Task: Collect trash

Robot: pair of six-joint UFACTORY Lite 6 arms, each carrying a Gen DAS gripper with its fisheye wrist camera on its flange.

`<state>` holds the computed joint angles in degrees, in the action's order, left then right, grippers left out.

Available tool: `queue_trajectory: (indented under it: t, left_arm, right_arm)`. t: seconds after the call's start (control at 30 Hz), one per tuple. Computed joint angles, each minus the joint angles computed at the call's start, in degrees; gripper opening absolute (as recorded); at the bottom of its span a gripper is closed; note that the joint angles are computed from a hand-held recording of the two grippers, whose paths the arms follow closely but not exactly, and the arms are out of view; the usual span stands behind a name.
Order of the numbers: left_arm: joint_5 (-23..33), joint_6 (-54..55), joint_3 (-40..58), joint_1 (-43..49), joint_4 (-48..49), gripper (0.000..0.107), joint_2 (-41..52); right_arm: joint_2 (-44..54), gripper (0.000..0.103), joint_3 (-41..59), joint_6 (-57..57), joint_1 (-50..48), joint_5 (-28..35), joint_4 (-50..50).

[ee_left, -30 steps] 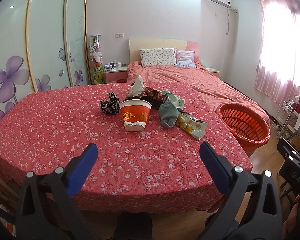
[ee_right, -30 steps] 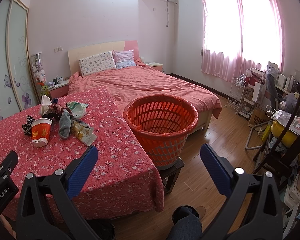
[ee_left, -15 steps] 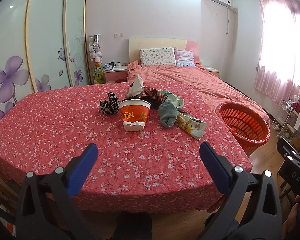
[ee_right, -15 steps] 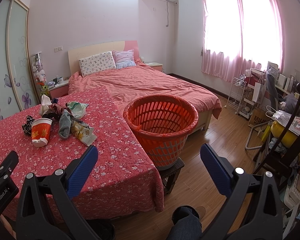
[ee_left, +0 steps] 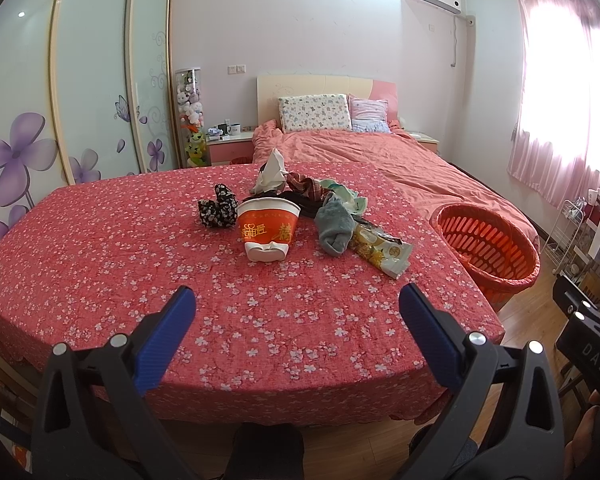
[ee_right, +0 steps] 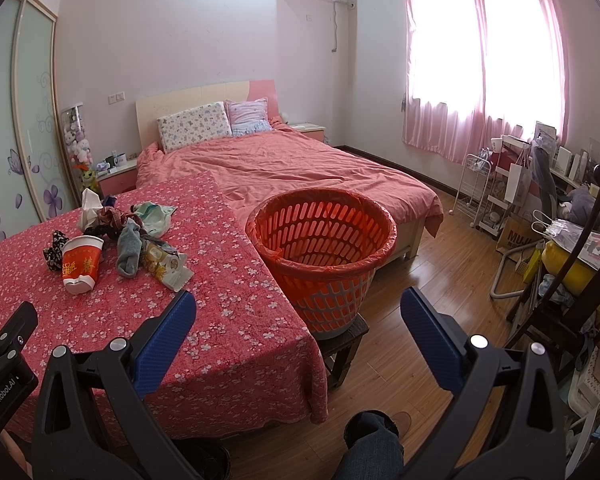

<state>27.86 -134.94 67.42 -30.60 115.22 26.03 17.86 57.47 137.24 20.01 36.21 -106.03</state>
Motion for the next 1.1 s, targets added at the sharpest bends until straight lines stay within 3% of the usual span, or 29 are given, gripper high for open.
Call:
queue_trajectory:
  t: [1.1]
  left_arm:
    - [0.59, -2.75, -0.85, 0.04, 2.08, 0.099, 0.86]
  right_arm:
    - [0.91, 0.101, 0.6, 1.41, -0.33, -0.62, -1.37]
